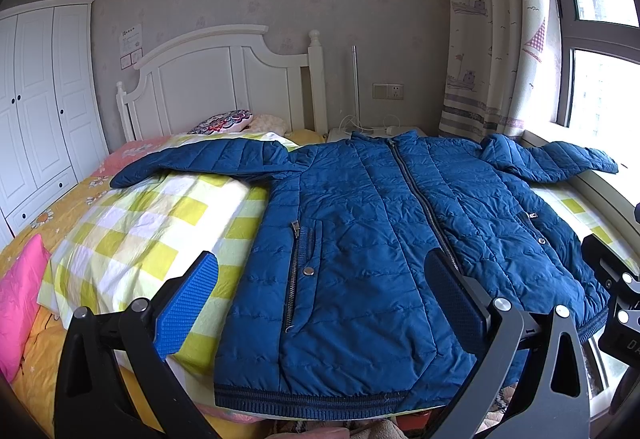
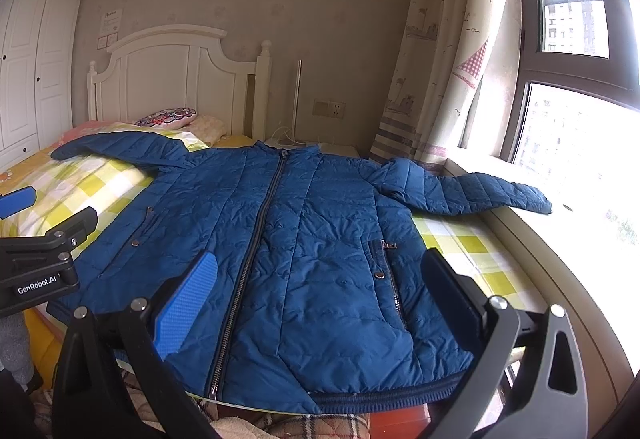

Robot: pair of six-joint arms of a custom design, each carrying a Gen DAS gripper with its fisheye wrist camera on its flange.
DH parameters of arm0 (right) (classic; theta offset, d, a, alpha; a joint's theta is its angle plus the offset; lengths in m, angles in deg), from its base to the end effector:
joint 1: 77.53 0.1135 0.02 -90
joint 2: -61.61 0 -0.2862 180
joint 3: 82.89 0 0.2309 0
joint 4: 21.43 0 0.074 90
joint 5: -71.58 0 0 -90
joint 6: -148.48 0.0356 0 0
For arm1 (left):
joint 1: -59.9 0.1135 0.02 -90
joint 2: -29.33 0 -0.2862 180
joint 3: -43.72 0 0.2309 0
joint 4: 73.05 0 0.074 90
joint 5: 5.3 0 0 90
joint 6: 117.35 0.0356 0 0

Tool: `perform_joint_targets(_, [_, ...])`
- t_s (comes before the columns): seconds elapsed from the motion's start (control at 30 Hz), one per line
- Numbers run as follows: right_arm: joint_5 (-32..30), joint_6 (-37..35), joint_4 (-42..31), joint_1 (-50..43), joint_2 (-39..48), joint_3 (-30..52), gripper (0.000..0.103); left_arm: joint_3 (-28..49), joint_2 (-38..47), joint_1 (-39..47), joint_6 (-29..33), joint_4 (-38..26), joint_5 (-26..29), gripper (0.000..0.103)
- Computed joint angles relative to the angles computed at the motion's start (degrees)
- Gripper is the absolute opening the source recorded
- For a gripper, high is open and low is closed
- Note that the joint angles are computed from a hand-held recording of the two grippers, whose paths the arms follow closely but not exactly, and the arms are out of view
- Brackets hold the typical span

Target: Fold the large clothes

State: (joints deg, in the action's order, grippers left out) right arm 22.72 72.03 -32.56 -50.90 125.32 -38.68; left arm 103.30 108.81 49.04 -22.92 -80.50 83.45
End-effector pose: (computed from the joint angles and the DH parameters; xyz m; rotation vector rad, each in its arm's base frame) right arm 0.1872 0.0677 0.2417 0.1907 1.9677 -0.3028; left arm 0.2773 -0.0524 0.2659 0.2590 2.0319 -0.0476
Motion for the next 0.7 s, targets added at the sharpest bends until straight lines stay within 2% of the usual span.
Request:
perform_joint_targets(0.37, [-0.22, -0.11, -0.33, -0.24, -0.16, 0.13, 0.101, -0.41, 0.39, -0.03, -0.01, 1.4, -0.05, 0.099])
perform_joint_targets(0.7, [-1.4, 0.51, 0.38, -1.0, 0.18, -0.64, 0.101, 0.11, 0.64, -0.32, -0.36, 0.14, -0.15, 0.099])
